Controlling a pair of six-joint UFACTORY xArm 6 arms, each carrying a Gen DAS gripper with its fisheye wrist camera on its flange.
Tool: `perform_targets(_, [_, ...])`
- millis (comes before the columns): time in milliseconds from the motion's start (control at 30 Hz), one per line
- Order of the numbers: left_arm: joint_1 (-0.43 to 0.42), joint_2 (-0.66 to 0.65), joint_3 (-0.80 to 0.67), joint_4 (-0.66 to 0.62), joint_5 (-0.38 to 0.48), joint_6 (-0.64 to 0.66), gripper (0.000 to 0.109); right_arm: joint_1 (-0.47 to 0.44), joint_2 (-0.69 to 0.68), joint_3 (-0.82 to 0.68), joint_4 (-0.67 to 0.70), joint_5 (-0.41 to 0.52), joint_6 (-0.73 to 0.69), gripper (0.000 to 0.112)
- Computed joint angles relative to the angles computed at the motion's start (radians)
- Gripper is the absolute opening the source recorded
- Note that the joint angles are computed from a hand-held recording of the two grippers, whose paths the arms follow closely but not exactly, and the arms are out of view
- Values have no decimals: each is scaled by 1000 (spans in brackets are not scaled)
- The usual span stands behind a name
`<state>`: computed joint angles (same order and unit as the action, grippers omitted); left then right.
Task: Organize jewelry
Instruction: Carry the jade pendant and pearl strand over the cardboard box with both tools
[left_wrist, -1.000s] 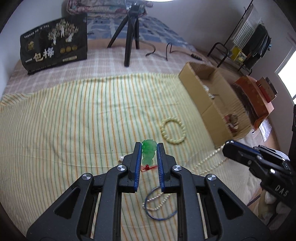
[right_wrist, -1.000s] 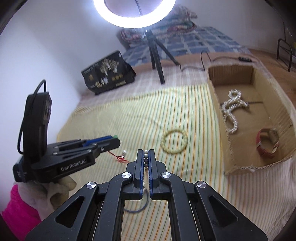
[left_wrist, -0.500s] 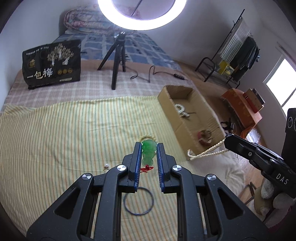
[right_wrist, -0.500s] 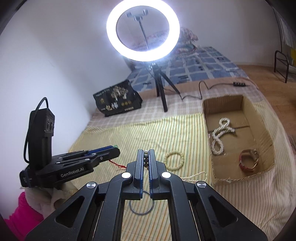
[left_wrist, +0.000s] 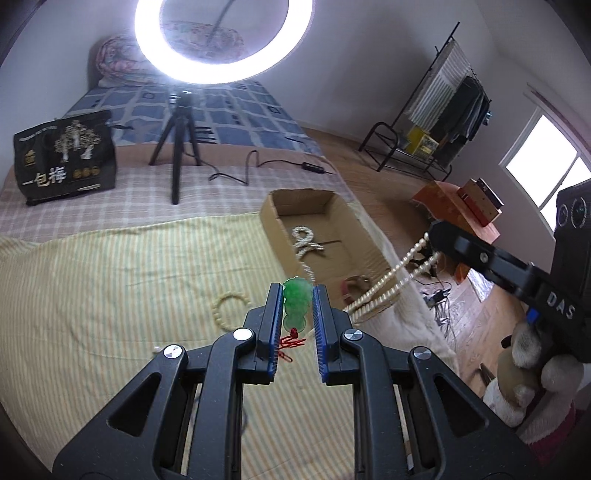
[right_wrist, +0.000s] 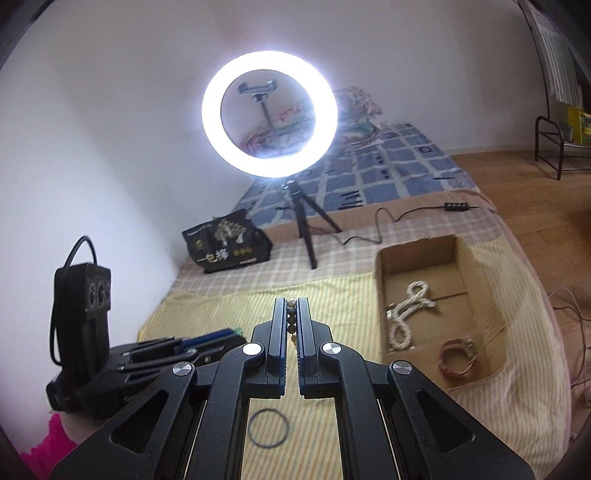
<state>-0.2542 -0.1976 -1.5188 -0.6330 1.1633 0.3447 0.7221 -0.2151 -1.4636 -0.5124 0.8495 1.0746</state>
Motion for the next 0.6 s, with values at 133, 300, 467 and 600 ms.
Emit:
perform_targets(133, [-51, 20, -18, -7, -17, -22, 14, -30, -22, 1, -6, 35, -23, 3])
perform_targets(300, [-118, 63, -60, -17, -38, -49, 14, -90, -50, 7, -1, 64, -60, 3])
perform_targets(467, [-179, 113, -94, -17, -62, -73, 14, -164, -65, 16, 33, 63, -108, 3])
perform_targets(600, [-216, 152, -114, -3, -81, -93, 14, -216, -55, 18, 58, 59, -155, 3])
